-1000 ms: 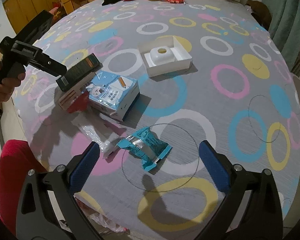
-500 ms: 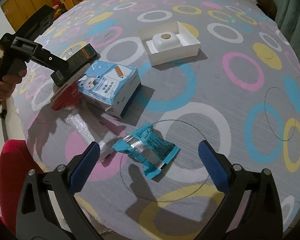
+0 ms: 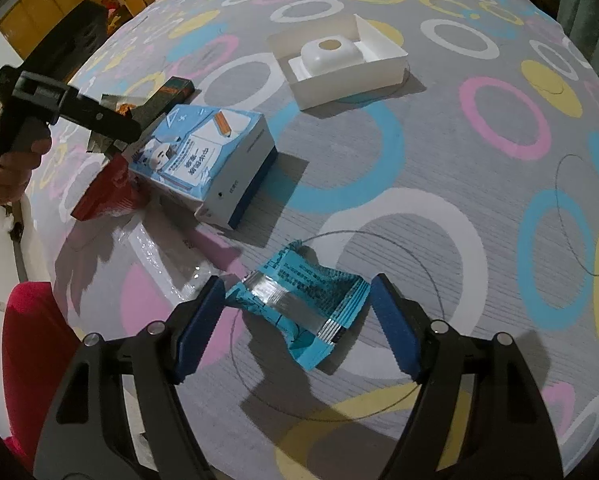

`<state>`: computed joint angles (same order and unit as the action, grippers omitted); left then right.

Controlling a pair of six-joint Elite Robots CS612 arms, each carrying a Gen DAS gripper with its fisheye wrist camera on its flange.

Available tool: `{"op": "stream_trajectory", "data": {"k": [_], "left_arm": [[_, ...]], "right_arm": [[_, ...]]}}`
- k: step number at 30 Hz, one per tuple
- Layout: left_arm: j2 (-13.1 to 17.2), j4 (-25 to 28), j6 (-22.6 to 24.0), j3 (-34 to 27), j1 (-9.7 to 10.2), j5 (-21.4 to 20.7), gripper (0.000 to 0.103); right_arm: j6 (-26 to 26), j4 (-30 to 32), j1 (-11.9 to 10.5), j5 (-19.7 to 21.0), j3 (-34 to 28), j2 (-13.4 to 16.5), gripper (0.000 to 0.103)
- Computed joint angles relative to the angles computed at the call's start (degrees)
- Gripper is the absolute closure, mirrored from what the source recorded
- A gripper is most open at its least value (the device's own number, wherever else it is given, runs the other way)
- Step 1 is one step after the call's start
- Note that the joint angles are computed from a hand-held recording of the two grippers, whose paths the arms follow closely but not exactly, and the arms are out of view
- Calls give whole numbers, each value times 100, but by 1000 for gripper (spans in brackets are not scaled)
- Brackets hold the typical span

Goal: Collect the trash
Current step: 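Grasp the blue-silver wrapper with the right tool while the left tool grasps the dark green box, then carry the wrapper and green box with both tools over the white bag bin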

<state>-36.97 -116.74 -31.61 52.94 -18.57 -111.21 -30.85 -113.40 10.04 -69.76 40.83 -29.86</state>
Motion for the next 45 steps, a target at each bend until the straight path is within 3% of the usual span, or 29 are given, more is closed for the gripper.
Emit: {"op": "stream_trajectory", "data": {"k": [9, 13, 16, 21, 23, 25, 27, 31, 35, 37, 39, 45], "left_arm": [[241, 603, 136, -531, -74, 364, 14], [358, 855, 219, -794, -127, 565, 17], [373, 700, 68, -785, -97, 436, 18], [340, 53, -524, -521, 89, -194, 18], [324, -175, -739, -430, 125, -241, 18], [357, -81, -669, -501, 119, -149, 18], [389, 171, -541, -622, 68, 90, 21], [509, 745, -308, -1017, -43, 639, 37], [518, 1000, -324, -1113, -65, 922, 58], [484, 1038, -347, -1073, -65, 1003, 63], [435, 1011, -383, -998, -65, 1052, 64], [410, 1064, -548, -1044, -114, 1284, 65]], "right_arm": [[-103, 49, 15, -53, -72, 55, 29], [-88, -107, 53, -183, -3, 40, 35], [-31, -117, 31, -88, 33, 24, 35], [-29, -106, 26, -84, 32, 28, 35], [-45, -121, 21, -85, 43, 23, 35], [-51, -111, 6, -64, 38, 26, 35], [-39, -125, 3, -62, 48, 23, 35], [-48, -244, 17, -128, 141, -19, 38], [5, -397, 23, -258, 215, -51, 50], [35, -450, 21, -310, 234, -62, 56], [81, -503, 17, -350, 245, -67, 66], [208, -501, -2, -368, 220, -74, 72]]}}
